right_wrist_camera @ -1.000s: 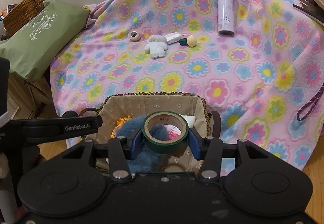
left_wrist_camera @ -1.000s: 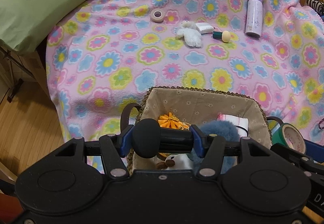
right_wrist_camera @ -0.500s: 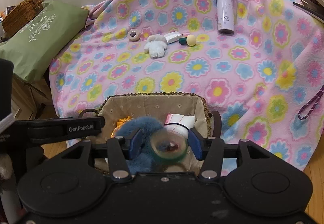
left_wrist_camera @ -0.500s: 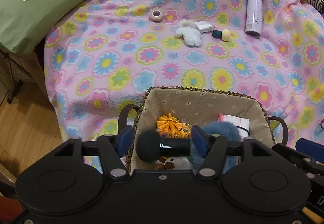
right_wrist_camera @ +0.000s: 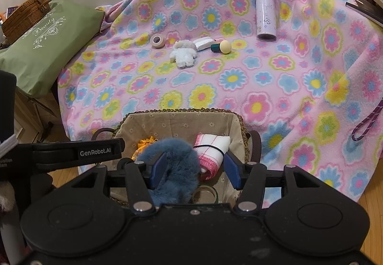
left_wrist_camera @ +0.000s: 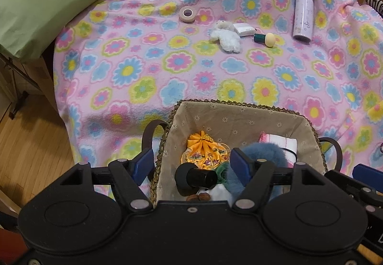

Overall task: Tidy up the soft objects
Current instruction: 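Lower both items into the basket and open both grippers, then move the left gripper to the white teddy bear while the right moves to the cream-and-teal sponge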

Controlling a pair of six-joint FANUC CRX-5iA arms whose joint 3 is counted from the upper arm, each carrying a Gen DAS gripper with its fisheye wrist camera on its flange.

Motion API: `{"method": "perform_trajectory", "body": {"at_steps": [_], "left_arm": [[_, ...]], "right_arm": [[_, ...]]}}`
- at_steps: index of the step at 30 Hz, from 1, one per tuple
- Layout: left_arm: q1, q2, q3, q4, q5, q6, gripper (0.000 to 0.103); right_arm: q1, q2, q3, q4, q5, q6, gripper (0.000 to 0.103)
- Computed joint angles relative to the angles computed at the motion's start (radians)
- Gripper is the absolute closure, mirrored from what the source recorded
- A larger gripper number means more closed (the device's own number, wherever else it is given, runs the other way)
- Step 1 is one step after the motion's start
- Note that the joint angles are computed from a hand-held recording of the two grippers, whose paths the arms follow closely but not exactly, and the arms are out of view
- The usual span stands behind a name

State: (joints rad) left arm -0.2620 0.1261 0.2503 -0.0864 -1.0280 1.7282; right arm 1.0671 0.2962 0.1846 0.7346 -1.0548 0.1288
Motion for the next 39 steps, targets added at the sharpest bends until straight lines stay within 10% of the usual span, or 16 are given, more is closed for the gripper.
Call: {"method": "perform_trajectory", "body": {"at_steps": [21,39], "left_arm": [[-0.01,0.021,0.027,-0.064,0.026,0.023,0.036],[0.006,0.333,0.408,-0.053,0.003,-0.119,0.03]], "right_arm": [[-0.018,0.006,-0.018,0.032,0.022,-0.003,0.043],[-0.2,0.191,0.154,0.194,0.1,0.055,0.02]]}}
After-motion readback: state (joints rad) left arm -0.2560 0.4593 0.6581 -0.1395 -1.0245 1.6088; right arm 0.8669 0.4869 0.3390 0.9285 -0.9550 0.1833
